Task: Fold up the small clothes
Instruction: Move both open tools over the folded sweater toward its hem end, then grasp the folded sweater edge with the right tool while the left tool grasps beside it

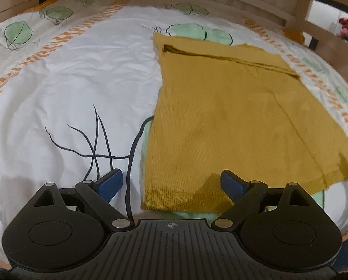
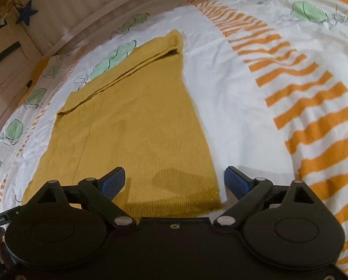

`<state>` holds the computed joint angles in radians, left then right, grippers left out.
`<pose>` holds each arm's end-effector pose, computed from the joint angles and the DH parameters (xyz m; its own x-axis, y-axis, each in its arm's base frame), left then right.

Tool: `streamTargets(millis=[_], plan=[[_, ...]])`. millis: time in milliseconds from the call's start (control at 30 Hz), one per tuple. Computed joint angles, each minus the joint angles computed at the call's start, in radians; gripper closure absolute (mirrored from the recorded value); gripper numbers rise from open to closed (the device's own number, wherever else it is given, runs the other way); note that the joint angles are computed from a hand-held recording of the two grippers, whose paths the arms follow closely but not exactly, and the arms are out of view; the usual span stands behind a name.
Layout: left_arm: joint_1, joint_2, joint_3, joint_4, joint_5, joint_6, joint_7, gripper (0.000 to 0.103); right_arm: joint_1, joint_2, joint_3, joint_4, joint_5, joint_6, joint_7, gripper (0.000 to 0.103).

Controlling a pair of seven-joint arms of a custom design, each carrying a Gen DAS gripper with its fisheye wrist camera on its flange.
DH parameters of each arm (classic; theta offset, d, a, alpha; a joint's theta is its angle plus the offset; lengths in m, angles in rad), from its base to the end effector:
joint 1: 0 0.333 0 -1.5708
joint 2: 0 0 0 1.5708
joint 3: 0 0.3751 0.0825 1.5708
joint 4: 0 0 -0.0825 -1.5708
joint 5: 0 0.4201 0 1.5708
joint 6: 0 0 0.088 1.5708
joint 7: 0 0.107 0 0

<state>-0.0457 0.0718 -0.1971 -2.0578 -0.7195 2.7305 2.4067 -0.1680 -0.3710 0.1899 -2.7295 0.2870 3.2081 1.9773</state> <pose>0.6250 -0.1263 0.5025 -0.5082 -0.8540 0.1111 -0.6748 0.3147 -0.6676 0.4324 -0.0139 0.4646 -0.4293 -0.8034 -0.4126 -0.5096 0.5927 -0.6237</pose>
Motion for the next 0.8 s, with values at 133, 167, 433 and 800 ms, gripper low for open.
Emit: streamTargets(millis=[133, 167, 433, 800], plan=[[-0.005, -0.001, 0.0, -0.009, 0.03, 0.015, -0.032, 0.011, 0.063, 0.012, -0.055, 0.004, 0.02, 0.008, -0.007, 0.002], [-0.005, -0.001, 0.0, -0.009, 0.03, 0.015, -0.034, 0.011, 0.088, 0.018, -0.076, 0.008, 0.031, 0.01, -0.01, 0.0], [-0.007, -0.005, -0.002, -0.018, 0.031, 0.025, -0.035, 0.01, -0.02, 0.029, 0.036, 0.023, 0.006, -0.013, 0.045, 0.0], [0.006, -0.015, 0.013, -0.009, -0.022, -0.021, -0.036, 0.034, -0.159, 0.017, 0.162, 0.034, -0.146, -0.067, 0.139, 0.0]])
